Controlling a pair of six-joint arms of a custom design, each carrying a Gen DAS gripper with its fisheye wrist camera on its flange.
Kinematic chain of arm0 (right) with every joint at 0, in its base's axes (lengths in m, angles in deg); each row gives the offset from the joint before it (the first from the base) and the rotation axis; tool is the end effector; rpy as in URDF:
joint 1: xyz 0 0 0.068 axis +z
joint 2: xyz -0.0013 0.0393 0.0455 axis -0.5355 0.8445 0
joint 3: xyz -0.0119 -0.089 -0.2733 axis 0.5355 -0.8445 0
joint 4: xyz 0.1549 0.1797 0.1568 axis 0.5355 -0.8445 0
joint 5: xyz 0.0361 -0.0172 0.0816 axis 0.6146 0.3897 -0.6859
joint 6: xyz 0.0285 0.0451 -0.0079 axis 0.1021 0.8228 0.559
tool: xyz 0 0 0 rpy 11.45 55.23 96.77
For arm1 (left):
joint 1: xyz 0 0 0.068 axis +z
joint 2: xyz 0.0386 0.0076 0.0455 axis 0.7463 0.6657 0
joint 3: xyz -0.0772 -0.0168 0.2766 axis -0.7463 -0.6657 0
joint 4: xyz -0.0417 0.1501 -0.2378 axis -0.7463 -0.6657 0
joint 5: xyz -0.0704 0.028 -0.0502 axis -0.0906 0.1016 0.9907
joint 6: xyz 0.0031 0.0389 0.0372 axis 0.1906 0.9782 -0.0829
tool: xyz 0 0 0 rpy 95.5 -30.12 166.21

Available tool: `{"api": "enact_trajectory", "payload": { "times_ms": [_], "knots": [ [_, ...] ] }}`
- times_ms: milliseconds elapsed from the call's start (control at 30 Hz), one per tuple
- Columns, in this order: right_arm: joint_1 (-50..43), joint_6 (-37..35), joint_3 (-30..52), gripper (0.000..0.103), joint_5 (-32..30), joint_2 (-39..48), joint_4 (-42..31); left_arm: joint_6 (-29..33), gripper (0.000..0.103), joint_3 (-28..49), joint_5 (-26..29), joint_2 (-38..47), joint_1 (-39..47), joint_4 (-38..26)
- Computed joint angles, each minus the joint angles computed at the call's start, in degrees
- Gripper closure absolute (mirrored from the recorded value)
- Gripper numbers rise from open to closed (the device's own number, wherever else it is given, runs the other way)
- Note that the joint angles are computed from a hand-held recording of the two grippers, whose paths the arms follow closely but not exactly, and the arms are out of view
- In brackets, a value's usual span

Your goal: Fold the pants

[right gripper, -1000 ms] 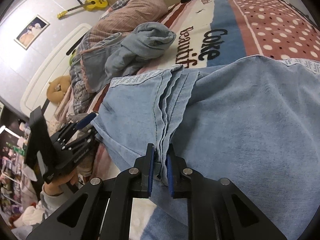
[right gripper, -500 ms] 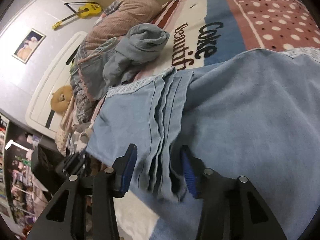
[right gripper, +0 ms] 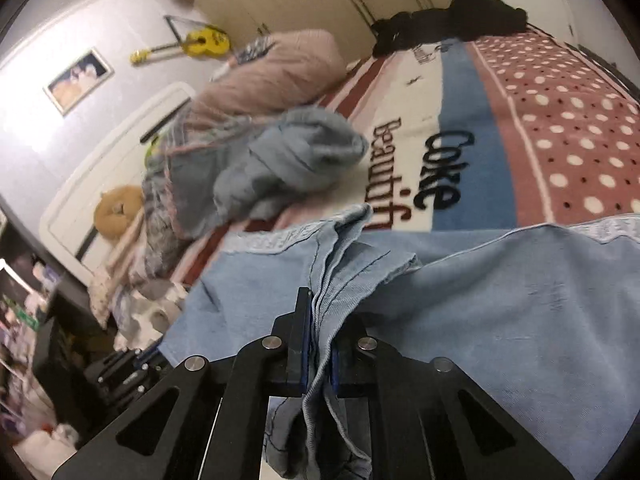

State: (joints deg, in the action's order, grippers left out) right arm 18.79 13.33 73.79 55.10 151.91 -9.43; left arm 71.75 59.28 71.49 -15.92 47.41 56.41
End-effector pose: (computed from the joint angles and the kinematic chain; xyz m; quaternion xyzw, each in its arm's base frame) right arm 0.1479 0.1689 0.1210 0.0883 0.8988 0.2579 0.3434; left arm 0.1825 -0.0143 0.1030 0.2164 0.8722 -0.0859 0.4303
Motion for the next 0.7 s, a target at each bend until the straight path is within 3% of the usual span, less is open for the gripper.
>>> {"api": "enact_trajectory", "payload": {
  "times_ms": [133,233,333,433,567,633,700],
  "knots": [
    [-1.5,3.2,-1.0,0.101,-3.2,-0.7,-2.2,-0.5,0.059,1.2,5.5,-9.0,3.4,-9.0],
    [-1.1,4.4,-1.4,0.100,-5.5,3.5,-0.5,-0.8,0.052,1.6,8.6,-16.5,4.8,-14.6],
    [-1.0,4.8,-1.6,0.099,-6.7,6.5,1.0,-2.3,0.050,3.5,11.4,-16.1,4.1,-16.8],
    [-0.6,4.7,-1.8,0.098,-6.4,6.0,0.4,-4.8,0.050,4.2,7.5,-9.9,-2.2,-11.4],
    [1.0,5.7,-2.7,0.098,-3.8,1.5,-4.2,-9.4,0.050,6.8,3.8,6.2,-9.0,-1.6],
    [1.7,6.1,-3.3,0.097,-3.2,-1.0,-6.3,-10.4,0.050,7.8,2.5,12.0,-10.4,0.4],
    [1.9,6.1,-3.3,0.091,-3.2,-2.7,-8.5,-10.4,0.050,7.3,1.9,15.7,-11.3,2.7]
  ]
}}
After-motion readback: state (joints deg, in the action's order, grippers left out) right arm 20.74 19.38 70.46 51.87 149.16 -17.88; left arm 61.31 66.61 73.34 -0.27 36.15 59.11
